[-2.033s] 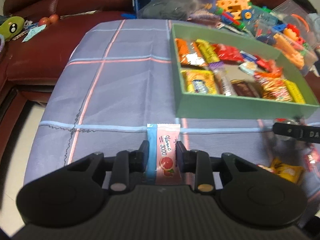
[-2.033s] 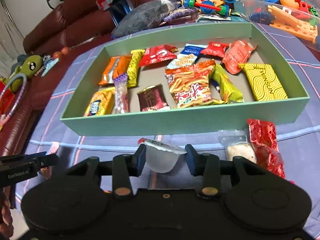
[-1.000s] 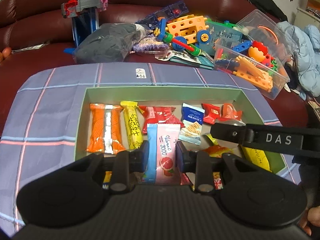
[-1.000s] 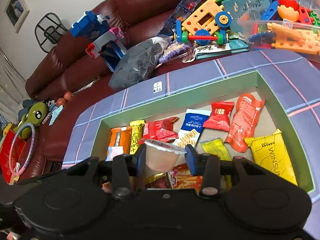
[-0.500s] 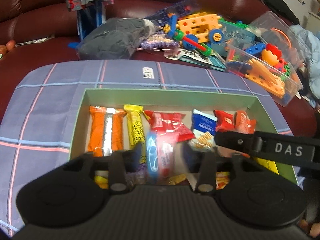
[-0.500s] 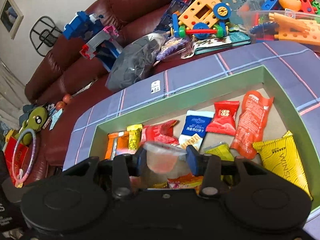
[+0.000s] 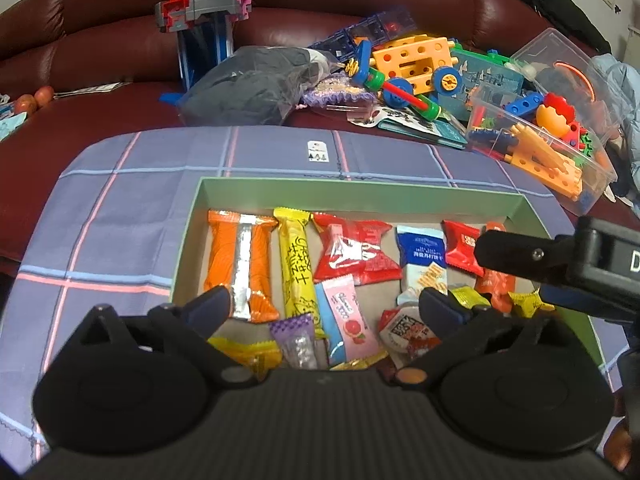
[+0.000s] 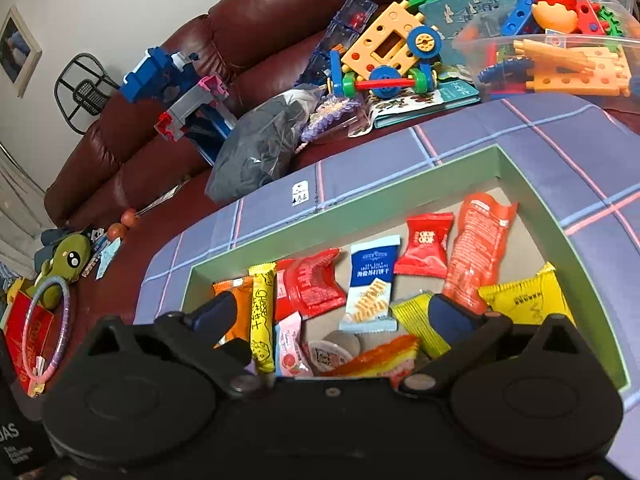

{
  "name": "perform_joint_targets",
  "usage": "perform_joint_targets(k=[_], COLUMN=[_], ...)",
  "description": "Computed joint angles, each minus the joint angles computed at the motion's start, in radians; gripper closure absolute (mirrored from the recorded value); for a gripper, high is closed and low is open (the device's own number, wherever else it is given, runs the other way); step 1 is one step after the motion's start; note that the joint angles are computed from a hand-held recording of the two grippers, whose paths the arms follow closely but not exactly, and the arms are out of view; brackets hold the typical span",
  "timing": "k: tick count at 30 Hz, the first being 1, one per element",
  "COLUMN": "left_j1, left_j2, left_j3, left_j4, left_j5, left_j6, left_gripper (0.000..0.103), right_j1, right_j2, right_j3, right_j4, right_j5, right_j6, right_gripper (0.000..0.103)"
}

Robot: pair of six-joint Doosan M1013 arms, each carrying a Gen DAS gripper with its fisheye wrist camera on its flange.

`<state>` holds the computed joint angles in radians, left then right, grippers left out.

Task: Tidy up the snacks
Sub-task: 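Move both grippers back to the snacks left on the table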

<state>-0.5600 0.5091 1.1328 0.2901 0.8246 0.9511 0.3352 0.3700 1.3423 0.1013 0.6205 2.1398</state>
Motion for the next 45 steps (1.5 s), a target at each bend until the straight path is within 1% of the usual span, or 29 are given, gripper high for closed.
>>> perform_joint_targets(k=[8,15,20,24,30,33,34,35,36,38,39,40,41,45], left_j1=[-0.013,-0.030,-0.045,-0.058,-0.069,-0.072,-0.073,-0.074,-0.075,-0.077,-0.078,-0.079,-0.079,-0.074], left_j2=[-0.043,-0.103,-0.148,-0.181,-0.206,-0.208,-0.208,-0.207,-0.206,-0.204,-0.202,-0.203,-0.205,-0.212], left_j3=[0.039,0.111,0.185,0.253,0.325,0.341,0.344,0.347,0.349,0.352,0.353,0.358,0.365,0.382], left_j4=[0.014,0.033,0.035,0.025,0.021,0.011,0.008,0.005,0.002,-0.001,-0.002,-0.002,-0.003,-0.016], left_j5=[0.000,-0.007,-0.002,0.013,0.048,0.060,0.063,0.065,0.068,0.074,0.077,0.077,0.074,0.080], left_j6=[-0.010,-0.019,-0.008,0.010,0.013,0.016,0.020,0.025,0.031,0.043,0.050,0.051,0.051,0.050], left_gripper=[0.000,0.000,0.000,0.000,0.000,0.000,0.000,0.000,0.000,0.000,0.000,0.000,0.000,0.000], right_j1=[0.007,0.014,0.024,0.030,0.041,0.045,0.049,0.055,0.062,0.068,0.070,0.072,0.072,0.076], right_j2=[-0.043,-0.103,-0.140,-0.167,-0.186,-0.187,-0.189,-0.189,-0.188,-0.183,-0.179,-0.174,-0.170,-0.160], right_j3=[0.039,0.101,0.146,0.189,0.224,0.229,0.232,0.233,0.234,0.232,0.228,0.224,0.222,0.224], right_j4=[-0.001,-0.008,-0.002,0.033,0.085,0.108,0.101,0.089,0.073,0.076,0.084,0.089,0.101,0.155], right_j5=[-0.001,-0.016,0.001,0.013,0.051,0.069,0.068,0.065,0.065,0.073,0.087,0.100,0.112,0.156], right_j6=[0.000,0.003,-0.013,-0.034,-0.075,-0.104,-0.106,-0.109,-0.112,-0.142,-0.159,-0.172,-0.192,-0.263], right_gripper=[0.000,0.000,0.000,0.000,0.000,0.000,0.004,0.014,0.020,0.050,0.055,0.064,0.066,0.067])
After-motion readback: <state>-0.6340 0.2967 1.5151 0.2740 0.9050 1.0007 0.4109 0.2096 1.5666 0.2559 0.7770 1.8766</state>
